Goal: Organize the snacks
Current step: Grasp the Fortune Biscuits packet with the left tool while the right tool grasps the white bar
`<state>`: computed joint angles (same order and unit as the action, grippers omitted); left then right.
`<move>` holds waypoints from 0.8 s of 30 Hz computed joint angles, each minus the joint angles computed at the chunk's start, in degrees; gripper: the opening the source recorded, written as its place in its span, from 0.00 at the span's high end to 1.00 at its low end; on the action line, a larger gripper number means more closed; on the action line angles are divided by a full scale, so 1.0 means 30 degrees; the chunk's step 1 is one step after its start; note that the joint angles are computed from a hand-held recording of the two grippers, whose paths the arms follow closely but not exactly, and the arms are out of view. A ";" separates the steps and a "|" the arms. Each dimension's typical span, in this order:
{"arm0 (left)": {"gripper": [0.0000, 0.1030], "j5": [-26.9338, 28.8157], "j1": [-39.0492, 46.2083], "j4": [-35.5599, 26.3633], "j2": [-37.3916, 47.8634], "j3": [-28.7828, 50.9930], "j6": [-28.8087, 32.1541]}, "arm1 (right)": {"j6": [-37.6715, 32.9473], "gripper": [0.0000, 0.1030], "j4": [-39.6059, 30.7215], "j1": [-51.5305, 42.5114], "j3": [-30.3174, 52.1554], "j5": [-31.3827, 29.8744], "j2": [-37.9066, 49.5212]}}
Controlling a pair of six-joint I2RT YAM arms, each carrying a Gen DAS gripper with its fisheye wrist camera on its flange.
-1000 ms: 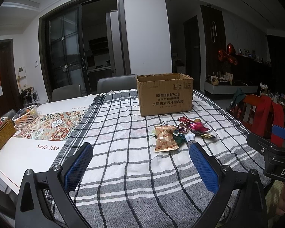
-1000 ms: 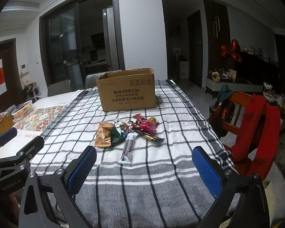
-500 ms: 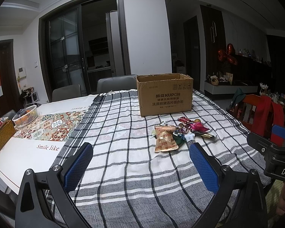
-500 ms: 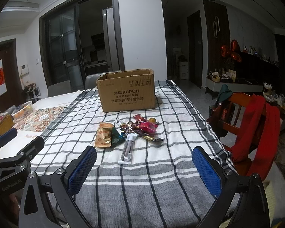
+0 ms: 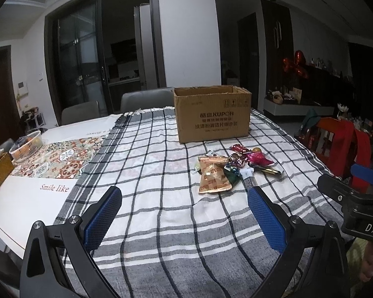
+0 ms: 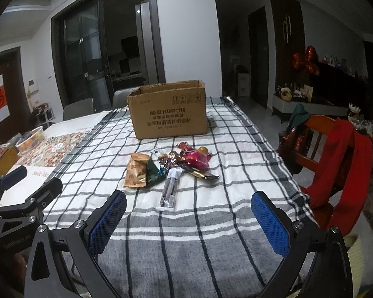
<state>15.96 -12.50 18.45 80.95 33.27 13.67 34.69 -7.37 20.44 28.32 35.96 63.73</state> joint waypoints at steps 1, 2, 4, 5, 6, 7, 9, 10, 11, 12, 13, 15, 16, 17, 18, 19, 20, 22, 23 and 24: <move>0.03 -0.0036 -0.0041 -0.0193 0.0311 0.0327 0.0027 | -0.0091 0.01 0.0180 -0.0219 0.0082 -0.0192 0.0254; 0.04 -0.0113 -0.0061 0.0082 0.0595 0.0453 0.0231 | -0.0215 0.01 0.0436 -0.0471 0.0143 -0.0456 0.0493; 0.08 -0.0154 -0.0170 0.0039 0.1205 0.0988 0.0536 | -0.0454 0.03 0.0857 -0.0801 0.0259 -0.0794 0.0923; 0.09 -0.0151 -0.0204 -0.0186 0.1512 0.1349 0.0755 | -0.0783 0.05 0.1072 -0.1116 0.0498 -0.1173 0.1366; 0.10 -0.0067 -0.0270 -0.0575 0.1906 0.1875 0.0866 | -0.0964 0.05 0.1199 -0.1289 0.0587 -0.1382 0.1595; 0.12 -0.0344 -0.0379 -0.1016 0.2141 0.2302 0.1323 | -0.1121 0.05 0.1285 -0.1505 0.0779 -0.1610 0.1930; 0.15 -0.0010 -0.0454 -0.1937 0.2705 0.3231 0.1452 | -0.1607 0.10 0.1665 -0.2082 0.1142 -0.2187 0.2570; 0.15 -0.0214 -0.0566 -0.2536 0.2970 0.3736 0.1749 | -0.1768 0.10 0.1733 -0.2240 0.1290 -0.2350 0.2800; 0.15 -0.0241 -0.0704 -0.2464 0.3308 0.4102 0.1779 | -0.2019 0.10 0.1866 -0.2518 0.1507 -0.2701 0.3130; 0.15 -0.0124 -0.0743 -0.2819 0.3601 0.4532 0.1669 | -0.2171 0.12 0.2011 -0.2710 0.1642 -0.2959 0.3362; 0.16 -0.0084 -0.0793 -0.3140 0.3853 0.4909 0.1544 | -0.2362 0.14 0.2157 -0.3019 0.1904 -0.3338 0.3742; 0.16 -0.0111 -0.1011 -0.3788 0.4579 0.5930 0.1521 | -0.2666 0.17 0.2317 -0.3602 0.2437 -0.4099 0.4407; 0.18 0.0094 -0.1031 -0.3961 0.4765 0.6166 0.1314 | -0.2764 0.18 0.2357 -0.3799 0.2659 -0.4327 0.4666; 0.18 0.0108 -0.1098 -0.4424 0.5128 0.6712 0.1323 | -0.2879 0.21 0.2368 -0.4044 0.2982 -0.4610 0.5033; 0.19 0.0314 -0.1142 -0.4938 0.5669 0.7449 0.1275 | -0.2957 0.25 0.2346 -0.4206 0.3241 -0.4854 0.5307; 0.19 0.0526 -0.1112 -0.5572 0.5894 0.7887 0.1157 | -0.3081 0.25 0.2377 -0.4410 0.3525 -0.5154 0.5661; 0.20 0.0633 -0.1157 -0.6001 0.6447 0.8583 0.1060 | -0.3127 0.26 0.2410 -0.4605 0.3816 -0.5437 0.6070; 0.23 0.0779 -0.1228 -0.6524 0.7081 0.9369 0.0982 | -0.3125 0.29 0.2426 -0.4878 0.4298 -0.5907 0.6816; 0.24 0.0858 -0.1292 -0.6917 0.7562 0.9929 0.0894 | -0.3159 0.31 0.2389 -0.5032 0.4614 -0.6181 0.7314; 0.25 0.0942 -0.1334 -0.6981 0.7827 1.0166 0.0842 | -0.3236 0.33 0.2381 -0.5204 0.4826 -0.6466 0.7673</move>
<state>18.79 -16.50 -2.50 104.43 63.77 16.19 24.98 -0.22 4.83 42.79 16.56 86.75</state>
